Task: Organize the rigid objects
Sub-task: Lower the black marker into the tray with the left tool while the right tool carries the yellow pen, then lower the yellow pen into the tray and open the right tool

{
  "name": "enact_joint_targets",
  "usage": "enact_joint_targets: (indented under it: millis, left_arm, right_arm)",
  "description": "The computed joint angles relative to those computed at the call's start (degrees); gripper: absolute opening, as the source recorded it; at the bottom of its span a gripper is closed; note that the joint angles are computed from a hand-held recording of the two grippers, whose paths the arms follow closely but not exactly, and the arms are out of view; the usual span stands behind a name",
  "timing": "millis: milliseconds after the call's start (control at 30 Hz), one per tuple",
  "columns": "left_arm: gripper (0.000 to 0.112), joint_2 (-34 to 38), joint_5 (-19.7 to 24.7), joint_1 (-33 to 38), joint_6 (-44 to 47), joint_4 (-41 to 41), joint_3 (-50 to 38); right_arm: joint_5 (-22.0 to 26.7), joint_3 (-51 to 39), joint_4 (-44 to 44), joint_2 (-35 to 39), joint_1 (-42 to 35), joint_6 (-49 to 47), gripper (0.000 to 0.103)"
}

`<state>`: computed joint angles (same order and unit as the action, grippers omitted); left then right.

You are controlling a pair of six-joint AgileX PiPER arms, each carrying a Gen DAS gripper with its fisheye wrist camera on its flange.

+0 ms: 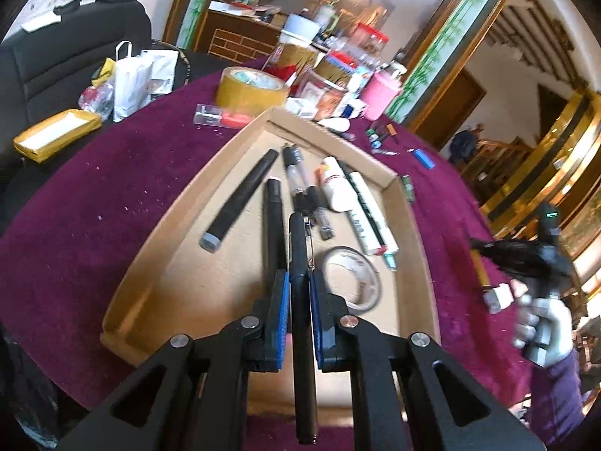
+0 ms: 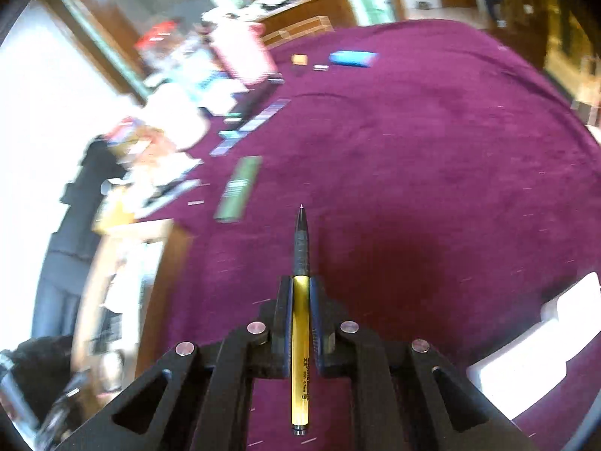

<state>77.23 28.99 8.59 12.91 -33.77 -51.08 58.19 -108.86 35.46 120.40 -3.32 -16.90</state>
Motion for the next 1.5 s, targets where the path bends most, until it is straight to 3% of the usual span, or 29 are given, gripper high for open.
enact_joint_targets:
  millis: [167, 267, 500, 833, 1000, 1233, 1300, 1333, 1433, 1500]
  left_arm:
    - [0.012, 5.20, 1.14, -3.67, -17.93, 17.89, -5.78]
    - [0.039, 7.23, 1.50, -3.99, -23.54, 22.80, -7.53]
    - [0.055, -0.19, -2.18, -1.29, -14.35, 11.43, -2.25]
    - [0.061, -5.95, -0.84, 6.08, -2.52, -1.56, 2.67]
    - [0.061, -7.07, -0.68, 9.07, 2.15, -6.18, 4.45]
    - [0.061, -9.19, 0.50, 11.93, 6.29, -10.70, 6.06]
    - [0.061, -10.38, 0.33, 12.39, 6.17, -10.79, 6.45]
    - [0.061, -11.11, 0.08, 12.65, 5.94, -10.74, 6.69]
    - [0.064, -13.35, -0.47, 13.56, 5.75, -11.23, 7.43]
    - [0.069, -14.95, -1.39, 13.17, 3.72, -9.49, 7.84]
  right_arm:
    - [1.88, 5.41, 8.41, -5.45, 2.80, -6.92, 0.010]
    - [4.37, 5.86, 12.03, -6.64, 5.39, -8.86, 0.010]
    - [7.35, 4.23, 11.35, -5.35, 13.73, -7.28, 0.010]
    - [4.54, -0.96, -3.74, -0.94, 23.72, 2.80, 0.012]
    - [-1.15, 2.81, -8.84, -4.65, 25.70, 2.74, 0.036]
    - [2.65, -3.31, -11.77, 0.35, 29.26, 5.93, 0.037]
    - [3.28, -4.44, -13.40, 1.81, 30.80, 7.26, 0.045]
    - [2.73, -3.90, -12.52, 1.45, 31.23, 5.70, 0.045]
    - [7.45, -5.00, -2.14, 2.60, 30.22, 0.08, 0.045]
    - [4.89, -1.78, -0.66, 0.02, 29.88, -1.91, 0.045]
